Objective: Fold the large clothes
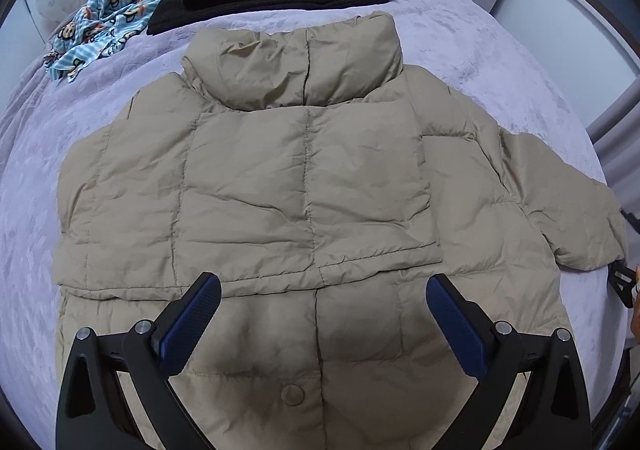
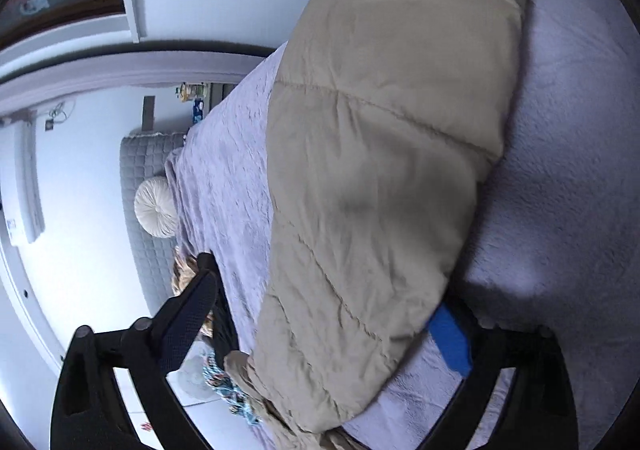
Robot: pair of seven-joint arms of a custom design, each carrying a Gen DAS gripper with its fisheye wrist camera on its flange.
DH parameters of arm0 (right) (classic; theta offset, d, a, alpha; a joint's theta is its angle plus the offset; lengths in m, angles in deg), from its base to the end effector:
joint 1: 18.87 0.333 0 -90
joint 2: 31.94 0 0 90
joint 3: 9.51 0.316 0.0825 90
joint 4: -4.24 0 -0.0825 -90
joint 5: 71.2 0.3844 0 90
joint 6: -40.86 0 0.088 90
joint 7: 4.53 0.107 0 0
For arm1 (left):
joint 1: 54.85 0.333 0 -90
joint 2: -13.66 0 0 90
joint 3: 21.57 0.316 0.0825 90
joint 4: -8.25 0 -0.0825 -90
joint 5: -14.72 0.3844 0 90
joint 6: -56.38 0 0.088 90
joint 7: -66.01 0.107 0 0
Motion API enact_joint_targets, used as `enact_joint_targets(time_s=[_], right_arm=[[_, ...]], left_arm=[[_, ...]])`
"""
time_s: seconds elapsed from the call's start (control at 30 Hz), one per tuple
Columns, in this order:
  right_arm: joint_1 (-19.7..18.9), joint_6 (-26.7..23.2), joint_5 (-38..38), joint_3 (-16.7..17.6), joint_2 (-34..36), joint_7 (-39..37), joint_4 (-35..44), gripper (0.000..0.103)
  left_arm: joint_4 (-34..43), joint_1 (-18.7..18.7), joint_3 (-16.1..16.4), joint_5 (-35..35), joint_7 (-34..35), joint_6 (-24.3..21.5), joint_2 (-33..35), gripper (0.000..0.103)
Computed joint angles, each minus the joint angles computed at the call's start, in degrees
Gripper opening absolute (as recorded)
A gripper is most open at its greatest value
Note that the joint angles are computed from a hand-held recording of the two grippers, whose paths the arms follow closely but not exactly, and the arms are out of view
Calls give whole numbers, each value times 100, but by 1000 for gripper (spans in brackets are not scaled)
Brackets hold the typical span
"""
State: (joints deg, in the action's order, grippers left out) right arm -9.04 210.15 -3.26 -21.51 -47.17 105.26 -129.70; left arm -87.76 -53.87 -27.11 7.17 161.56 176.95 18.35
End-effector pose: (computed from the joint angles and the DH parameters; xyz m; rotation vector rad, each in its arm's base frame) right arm 0.4905 -0.0863 0.5045 -0.0849 2.1314 0.1993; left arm 0.6179 -0.0534 0.5809 -1.9455 2.2110 -0.5017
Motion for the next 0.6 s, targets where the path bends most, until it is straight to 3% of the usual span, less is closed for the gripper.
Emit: enact_joint_targets(time_s=[0.03, 0.07, 0.1, 0.17, 0.33, 0.6], right_arm=[[140, -45, 525, -155, 93, -283, 119, 56], [190, -154, 1114, -254, 149, -699, 203, 33], [233, -227, 1788, -301, 226, -1219, 321, 20], [145, -323, 2066, -204, 363, -1630, 527, 11], [-75, -781, 2173, 149, 708, -2414, 1281, 10], [-238, -1677, -628, 1061, 2009, -1822, 3539, 10]], left_arm=[[-9, 9, 9, -5, -3, 12, -21, 103], [-3, 18, 18, -4, -12, 19, -29, 103], [6, 29, 30, 14, -32, 33, -38, 103], [12, 62, 62, 80, -90, 125, -55, 103], [78, 228, 177, 145, -233, 331, -41, 103], [118, 557, 342, 124, -197, 594, 60, 103]])
